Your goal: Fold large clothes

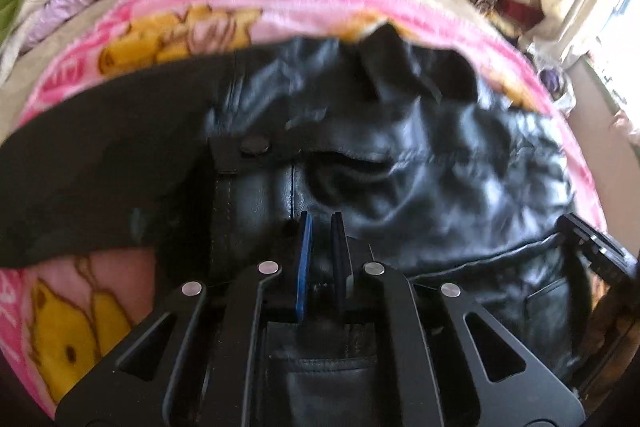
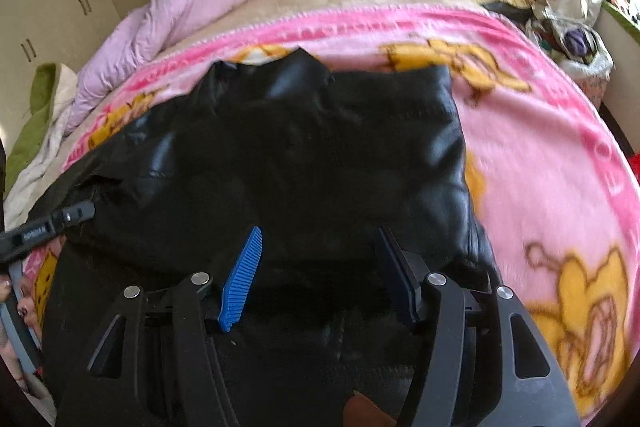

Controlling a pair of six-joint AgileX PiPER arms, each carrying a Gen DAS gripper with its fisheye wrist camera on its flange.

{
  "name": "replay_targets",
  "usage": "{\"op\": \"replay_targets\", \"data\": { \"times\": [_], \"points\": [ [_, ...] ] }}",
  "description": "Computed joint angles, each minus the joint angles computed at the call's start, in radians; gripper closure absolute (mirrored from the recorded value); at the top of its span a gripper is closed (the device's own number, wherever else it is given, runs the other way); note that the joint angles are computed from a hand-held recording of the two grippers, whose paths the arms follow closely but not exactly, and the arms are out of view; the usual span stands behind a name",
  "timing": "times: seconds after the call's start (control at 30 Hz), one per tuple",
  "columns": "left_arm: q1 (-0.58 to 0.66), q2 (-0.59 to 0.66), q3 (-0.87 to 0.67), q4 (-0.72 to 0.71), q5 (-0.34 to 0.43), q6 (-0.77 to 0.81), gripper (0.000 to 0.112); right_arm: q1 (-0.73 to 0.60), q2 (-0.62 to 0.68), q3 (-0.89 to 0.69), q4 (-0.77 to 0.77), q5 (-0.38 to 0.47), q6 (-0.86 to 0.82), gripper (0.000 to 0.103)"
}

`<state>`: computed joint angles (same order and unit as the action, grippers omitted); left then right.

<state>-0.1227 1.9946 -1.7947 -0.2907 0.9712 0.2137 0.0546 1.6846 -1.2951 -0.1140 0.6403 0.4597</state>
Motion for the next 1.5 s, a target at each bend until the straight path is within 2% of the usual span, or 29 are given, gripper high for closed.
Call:
{"op": "replay_targets", "data": {
  "times": [0.1,0.2,0.33,0.43,0.5,0.53,0.57,0.67,0.73,0.87,0.93,0.97,1.03,1.1,1.33,1.5],
  "points": [
    [0.019,0.032,0.023,-0.042,-0.010,0.025,0.108,-0.023,0.016,0.011,0.028,0.017,-0.004,0.045],
    [0.058,0.048,0.026,-0.135,0.003,0.061,0.108,-0.034,0.029,0.041,0.048,-0.020,-0.020,0.045],
    [0.060,0.015,0.024,-0.136,0.021,0.065,0.105,-0.012,-0.004,0.064,-0.003,-0.039,0.018,0.042],
    [0.058,-0.016,0.032,-0.150,0.023,0.080,0.090,-0.016,-0.053,0.089,0.031,-0.062,-0.002,0.032],
    [0.059,-0.037,0.032,-0.165,0.028,0.085,0.086,-0.014,-0.074,0.097,0.048,-0.069,-0.007,0.028],
    [0.054,-0.049,0.033,-0.150,0.022,0.074,0.075,-0.010,-0.081,0.097,0.051,-0.068,-0.010,0.028],
    [0.043,-0.072,0.048,-0.111,-0.001,0.053,0.069,-0.004,-0.086,0.096,0.049,-0.066,-0.009,0.026],
    [0.048,-0.117,0.073,-0.120,-0.021,0.068,0.064,0.024,-0.102,0.090,0.022,-0.070,0.014,0.019],
    [0.062,-0.131,0.084,-0.158,-0.020,0.087,0.053,0.046,-0.107,0.080,-0.014,-0.070,0.050,0.018],
    [0.060,-0.160,0.109,-0.091,-0.064,0.043,0.038,0.082,-0.108,0.046,-0.028,-0.064,0.078,0.018],
    [0.071,-0.160,0.108,-0.080,-0.074,0.027,0.024,0.098,-0.106,0.023,-0.025,-0.058,0.078,0.018],
    [0.082,-0.159,0.106,-0.084,-0.077,0.019,0.021,0.109,-0.105,0.012,-0.031,-0.054,0.084,0.017],
    [0.105,-0.156,0.102,-0.095,-0.079,0.008,0.019,0.130,-0.105,-0.009,-0.039,-0.049,0.095,0.007],
    [0.127,-0.160,0.102,-0.091,-0.088,-0.015,0.019,0.157,-0.102,-0.036,-0.055,-0.043,0.105,0.007],
    [0.157,-0.165,0.093,0.085,-0.145,-0.160,0.019,0.244,-0.052,-0.161,-0.137,-0.003,0.171,0.007],
    [0.203,-0.149,0.065,0.097,-0.137,-0.193,0.019,0.292,0.000,-0.245,-0.151,-0.001,0.193,0.007]
  ]
}}
